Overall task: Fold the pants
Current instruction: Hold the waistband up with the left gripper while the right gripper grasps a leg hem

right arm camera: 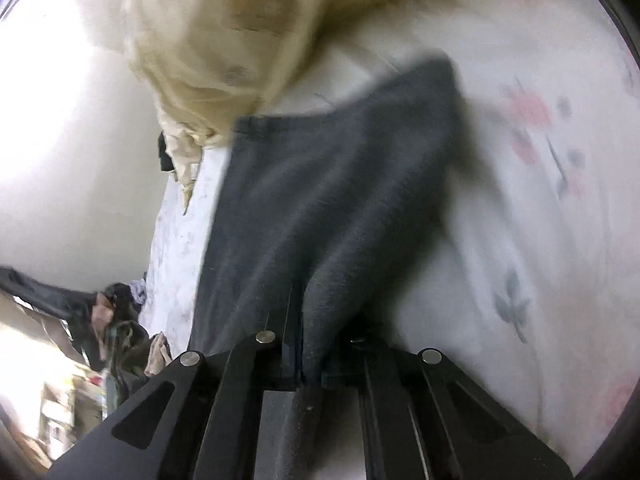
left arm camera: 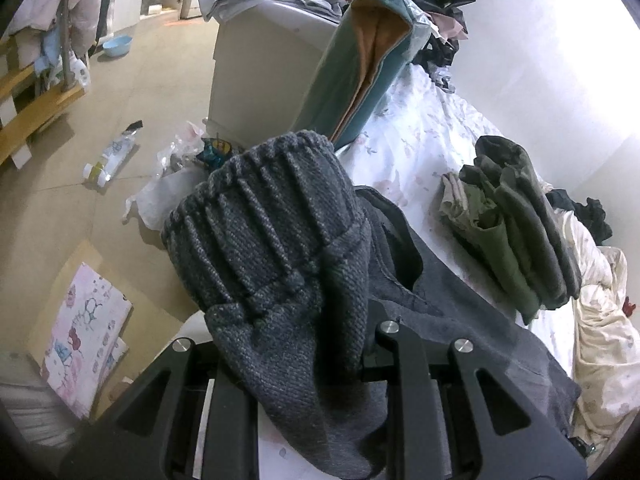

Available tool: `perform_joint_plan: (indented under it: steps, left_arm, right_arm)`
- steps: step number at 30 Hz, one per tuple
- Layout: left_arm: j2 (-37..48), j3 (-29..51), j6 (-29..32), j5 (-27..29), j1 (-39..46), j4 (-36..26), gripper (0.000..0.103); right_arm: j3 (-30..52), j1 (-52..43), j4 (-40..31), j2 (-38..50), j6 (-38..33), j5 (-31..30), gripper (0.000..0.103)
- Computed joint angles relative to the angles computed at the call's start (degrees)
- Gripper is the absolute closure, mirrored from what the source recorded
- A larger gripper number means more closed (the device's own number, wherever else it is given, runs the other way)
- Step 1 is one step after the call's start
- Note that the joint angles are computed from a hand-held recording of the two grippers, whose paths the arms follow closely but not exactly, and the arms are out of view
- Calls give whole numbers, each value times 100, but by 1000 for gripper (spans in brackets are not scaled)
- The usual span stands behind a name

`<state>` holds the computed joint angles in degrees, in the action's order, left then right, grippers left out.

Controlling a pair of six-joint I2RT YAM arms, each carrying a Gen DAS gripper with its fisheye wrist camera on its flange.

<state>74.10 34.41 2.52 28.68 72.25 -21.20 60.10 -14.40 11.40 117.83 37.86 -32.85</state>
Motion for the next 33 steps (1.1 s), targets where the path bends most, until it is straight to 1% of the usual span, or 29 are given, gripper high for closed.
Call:
perform_joint_plan:
  steps: [2,3,6,9,11,13,15,16,19,21,22,24,26,28,30,31,33]
  left_arm:
    - [-42,248,48,192,42,-382,86]
    - [-115,406,66,329,55,-628,86]
    - [-352,980,86,780,103,-1416,86]
    - [-510,1719,92,1244,306,-2211,86]
    - [-444,2205,120,1541,540,-2662,86]
    - [-314,2763,284,1794,763,-3111,86]
    - [-260,3069,550,1935,982,-3379,86]
    - [-215,3153,739,1982,1128,-3555,86]
    - [35,3282,1573,2204,1671,-4341,86]
    - [190,3358,2109,2220,1778,-4731,86]
    - [217,3411,2233,2215,1771,-4894,86]
    - [166,3542,2265,2282,1729,-5108,87]
    - [105,3657,2327,2529,1800,-5281,87]
    - [142,3734,2714,2787,2045,-5577,87]
    - [180,3604,3205,2622,2245,-5755,86]
    - [262,3480,3436,2383,2339,-5777,86]
    - [537,3252,3703,1853,2537,-5765,87]
  right_arm:
    - [103,102,-152,-319,-43,71,98]
    - [197,163,-351,-486,-163,133,98]
    - [815,315,-1321,-952,-654,229,99]
    - [1528,451,-2211,-1244,-785,338,99]
    - [1993,402,-2779,-1410,-906,340,99]
    - [2525,381,-3407,-1452,-1113,418,99]
    - [3177,312,-4188,-1392,-1375,459,99]
    - [3282,238,-4429,-1421,-1453,414,99]
    - [3141,-9,-4796,-1659,-1612,277,99]
    - [3216,-91,-5077,-1766,-1809,267,99]
    - [3274,-94,-5174,-1839,-1917,285,99]
    - [3505,-44,-5417,-1917,-2041,365,99]
    - [3544,-35,-5462,-2102,-2128,404,99]
    - [3416,-116,-5468,-2304,-2278,475,99]
    - [3157,-325,-5631,-2427,-2408,560,99]
    - [2932,-488,-5806,-2441,-2508,599,99]
    - [2470,-713,-6194,-2406,-2690,803,99]
